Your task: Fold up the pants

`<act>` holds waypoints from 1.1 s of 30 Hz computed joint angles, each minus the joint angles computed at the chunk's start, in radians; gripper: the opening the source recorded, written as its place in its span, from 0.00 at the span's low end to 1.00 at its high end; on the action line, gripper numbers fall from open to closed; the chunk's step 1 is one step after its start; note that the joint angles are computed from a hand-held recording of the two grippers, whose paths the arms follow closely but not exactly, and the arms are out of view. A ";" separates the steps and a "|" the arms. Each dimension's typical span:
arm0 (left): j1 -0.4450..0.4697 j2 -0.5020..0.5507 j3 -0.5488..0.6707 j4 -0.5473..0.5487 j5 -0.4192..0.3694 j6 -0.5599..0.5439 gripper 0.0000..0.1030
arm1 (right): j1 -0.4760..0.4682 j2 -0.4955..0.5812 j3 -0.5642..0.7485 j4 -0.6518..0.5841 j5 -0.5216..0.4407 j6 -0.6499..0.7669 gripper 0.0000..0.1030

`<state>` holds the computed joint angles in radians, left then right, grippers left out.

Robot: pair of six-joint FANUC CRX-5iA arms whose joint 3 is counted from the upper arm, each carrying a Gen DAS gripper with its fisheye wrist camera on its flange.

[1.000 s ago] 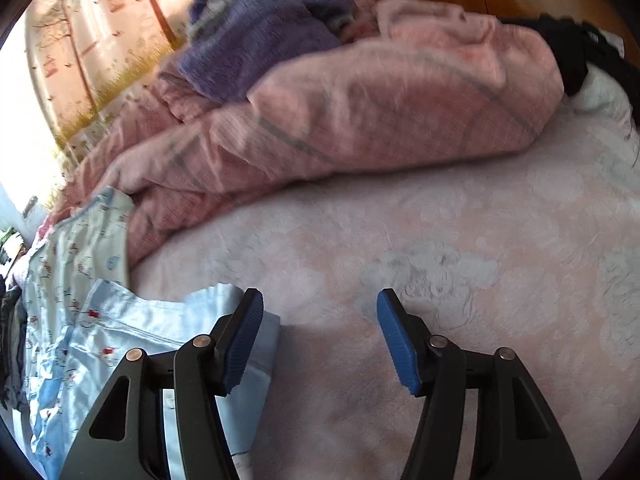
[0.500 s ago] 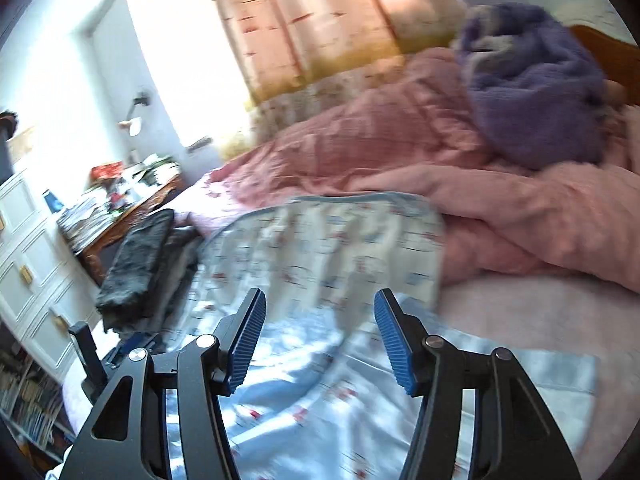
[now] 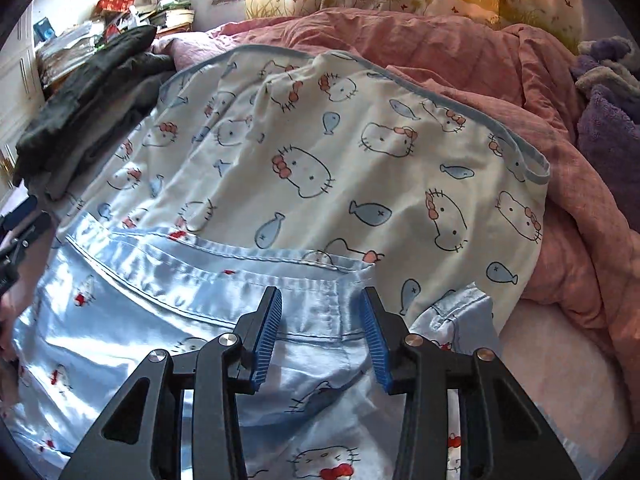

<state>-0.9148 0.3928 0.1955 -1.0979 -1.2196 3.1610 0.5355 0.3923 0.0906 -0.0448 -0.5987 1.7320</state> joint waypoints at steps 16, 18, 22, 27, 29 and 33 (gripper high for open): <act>0.038 -0.056 -0.061 0.039 0.140 0.002 0.74 | -0.049 -0.022 -0.055 -0.038 0.187 -0.120 0.04; 0.065 -0.091 -0.100 0.070 0.239 0.012 0.64 | -0.050 -0.017 -0.069 0.002 0.205 -0.173 0.03; 0.081 -0.085 -0.087 0.112 0.282 -0.040 0.33 | -0.058 0.003 -0.055 0.021 0.192 -0.229 0.03; 0.159 -0.112 -0.115 0.249 0.446 -0.131 0.30 | -0.055 0.021 -0.068 0.118 0.189 -0.347 0.03; 0.224 -0.108 -0.119 0.394 0.515 -0.276 0.30 | -0.059 0.020 -0.061 0.088 0.184 -0.322 0.03; 0.247 -0.020 -0.009 0.449 0.410 -0.342 0.22 | -0.063 0.016 -0.054 0.043 0.179 -0.274 0.03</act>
